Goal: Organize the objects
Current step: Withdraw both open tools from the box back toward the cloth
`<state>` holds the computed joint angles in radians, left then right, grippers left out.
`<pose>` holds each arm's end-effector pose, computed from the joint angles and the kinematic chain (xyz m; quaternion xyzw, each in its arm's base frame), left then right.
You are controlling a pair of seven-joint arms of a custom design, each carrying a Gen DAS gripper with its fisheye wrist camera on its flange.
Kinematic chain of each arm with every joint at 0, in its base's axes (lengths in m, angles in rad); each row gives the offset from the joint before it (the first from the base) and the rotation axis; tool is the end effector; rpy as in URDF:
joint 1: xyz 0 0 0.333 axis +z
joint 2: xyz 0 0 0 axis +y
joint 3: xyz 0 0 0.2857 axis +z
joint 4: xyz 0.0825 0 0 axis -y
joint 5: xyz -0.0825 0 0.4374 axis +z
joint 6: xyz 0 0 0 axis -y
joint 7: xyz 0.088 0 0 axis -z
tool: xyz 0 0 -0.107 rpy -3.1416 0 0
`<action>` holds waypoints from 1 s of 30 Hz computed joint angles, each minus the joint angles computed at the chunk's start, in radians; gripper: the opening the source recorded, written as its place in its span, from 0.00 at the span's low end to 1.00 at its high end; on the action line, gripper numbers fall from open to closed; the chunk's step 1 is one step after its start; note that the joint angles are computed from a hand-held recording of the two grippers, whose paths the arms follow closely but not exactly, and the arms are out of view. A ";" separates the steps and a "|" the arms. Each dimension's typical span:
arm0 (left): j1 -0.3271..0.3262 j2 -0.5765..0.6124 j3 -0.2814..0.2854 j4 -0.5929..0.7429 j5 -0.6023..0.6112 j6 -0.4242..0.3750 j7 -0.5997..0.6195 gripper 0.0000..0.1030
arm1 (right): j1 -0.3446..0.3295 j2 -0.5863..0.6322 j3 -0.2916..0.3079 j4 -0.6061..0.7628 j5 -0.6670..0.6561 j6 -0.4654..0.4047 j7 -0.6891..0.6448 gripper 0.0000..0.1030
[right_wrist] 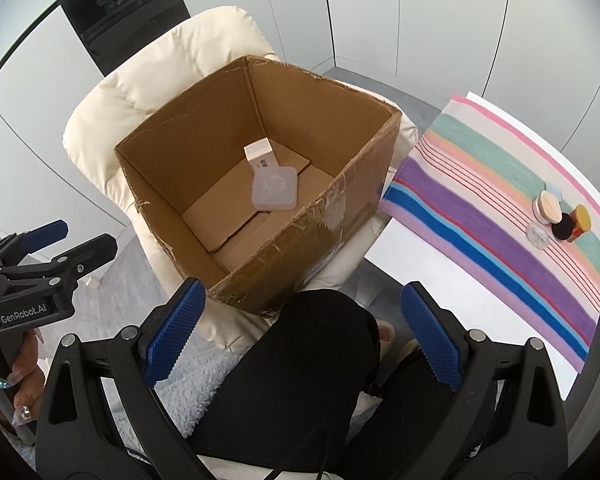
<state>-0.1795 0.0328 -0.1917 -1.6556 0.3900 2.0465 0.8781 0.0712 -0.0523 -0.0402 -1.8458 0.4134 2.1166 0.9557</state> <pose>0.6196 -0.2171 0.5814 -0.7508 0.6103 -0.1239 0.2204 0.6297 0.0375 0.5367 -0.8300 0.4998 -0.0480 0.2430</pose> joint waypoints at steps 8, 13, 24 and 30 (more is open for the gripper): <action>-0.002 0.030 0.001 0.024 -0.006 0.009 0.025 0.96 | -0.003 -0.026 -0.004 -0.027 -0.012 0.030 0.025 0.97; -0.017 0.083 -0.004 0.084 0.000 0.021 0.052 0.96 | -0.011 -0.039 -0.009 -0.041 -0.032 0.052 0.052 0.97; -0.110 0.289 -0.010 0.332 0.023 -0.013 0.153 0.96 | -0.078 -0.062 -0.053 -0.058 -0.081 0.095 0.139 0.97; -0.195 0.435 -0.001 0.516 0.051 -0.050 0.215 0.96 | -0.136 -0.045 -0.086 -0.043 -0.083 0.096 0.179 0.97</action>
<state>-0.3746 0.4680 -0.1925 -1.1399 0.4411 1.9966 1.0928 -0.0645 -0.0976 -0.1260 -1.8888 0.3306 2.2125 1.1348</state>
